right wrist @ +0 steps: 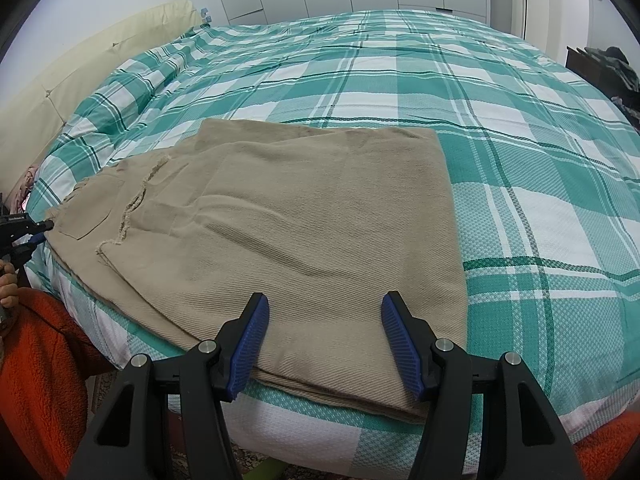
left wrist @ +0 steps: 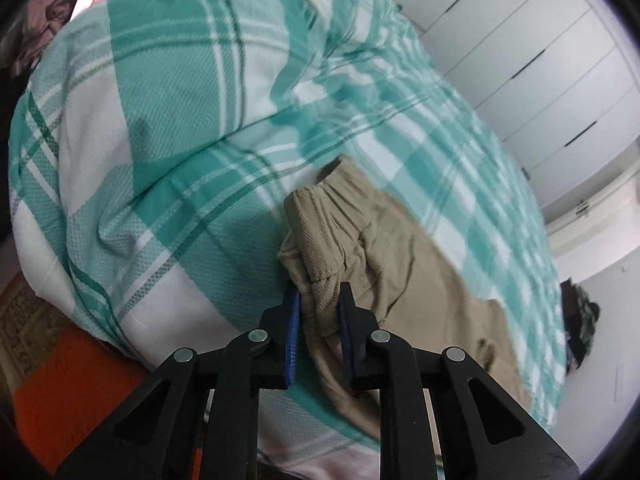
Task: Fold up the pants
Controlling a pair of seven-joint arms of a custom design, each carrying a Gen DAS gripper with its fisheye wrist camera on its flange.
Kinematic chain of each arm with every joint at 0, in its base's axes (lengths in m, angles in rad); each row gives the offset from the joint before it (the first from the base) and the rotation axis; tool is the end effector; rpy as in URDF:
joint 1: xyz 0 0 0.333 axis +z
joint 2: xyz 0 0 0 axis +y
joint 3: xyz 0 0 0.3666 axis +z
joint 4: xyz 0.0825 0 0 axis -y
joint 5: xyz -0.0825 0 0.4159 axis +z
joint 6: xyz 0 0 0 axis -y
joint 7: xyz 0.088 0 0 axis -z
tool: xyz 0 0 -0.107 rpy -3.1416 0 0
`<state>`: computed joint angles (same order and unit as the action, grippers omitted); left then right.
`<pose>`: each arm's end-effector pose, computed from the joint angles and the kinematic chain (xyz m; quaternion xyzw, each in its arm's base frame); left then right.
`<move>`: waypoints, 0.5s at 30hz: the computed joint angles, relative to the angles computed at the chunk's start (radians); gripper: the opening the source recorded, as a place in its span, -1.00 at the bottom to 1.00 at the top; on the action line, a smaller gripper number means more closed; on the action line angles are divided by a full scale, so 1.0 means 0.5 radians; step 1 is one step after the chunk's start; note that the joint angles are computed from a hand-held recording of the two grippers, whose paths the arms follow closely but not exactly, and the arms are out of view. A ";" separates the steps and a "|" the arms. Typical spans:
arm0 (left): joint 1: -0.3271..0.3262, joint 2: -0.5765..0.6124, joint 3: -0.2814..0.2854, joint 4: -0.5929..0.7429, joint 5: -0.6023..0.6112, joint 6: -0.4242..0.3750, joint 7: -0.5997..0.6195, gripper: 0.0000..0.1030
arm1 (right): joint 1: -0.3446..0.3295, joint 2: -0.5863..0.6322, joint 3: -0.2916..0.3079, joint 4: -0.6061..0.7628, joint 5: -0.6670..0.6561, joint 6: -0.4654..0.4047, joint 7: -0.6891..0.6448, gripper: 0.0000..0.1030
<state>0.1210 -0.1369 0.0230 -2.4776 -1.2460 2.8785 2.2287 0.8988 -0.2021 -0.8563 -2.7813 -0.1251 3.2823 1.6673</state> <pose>0.4782 0.1242 0.4022 -0.8290 0.4221 -0.3561 0.0878 0.4352 0.0336 0.3476 -0.6816 0.6576 -0.1592 0.2787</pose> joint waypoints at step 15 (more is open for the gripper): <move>-0.390 -0.510 -0.140 0.134 -0.094 -0.273 0.258 -0.72 | 0.179 -0.089 -0.162 0.041 0.218 -0.105 -0.208 0.18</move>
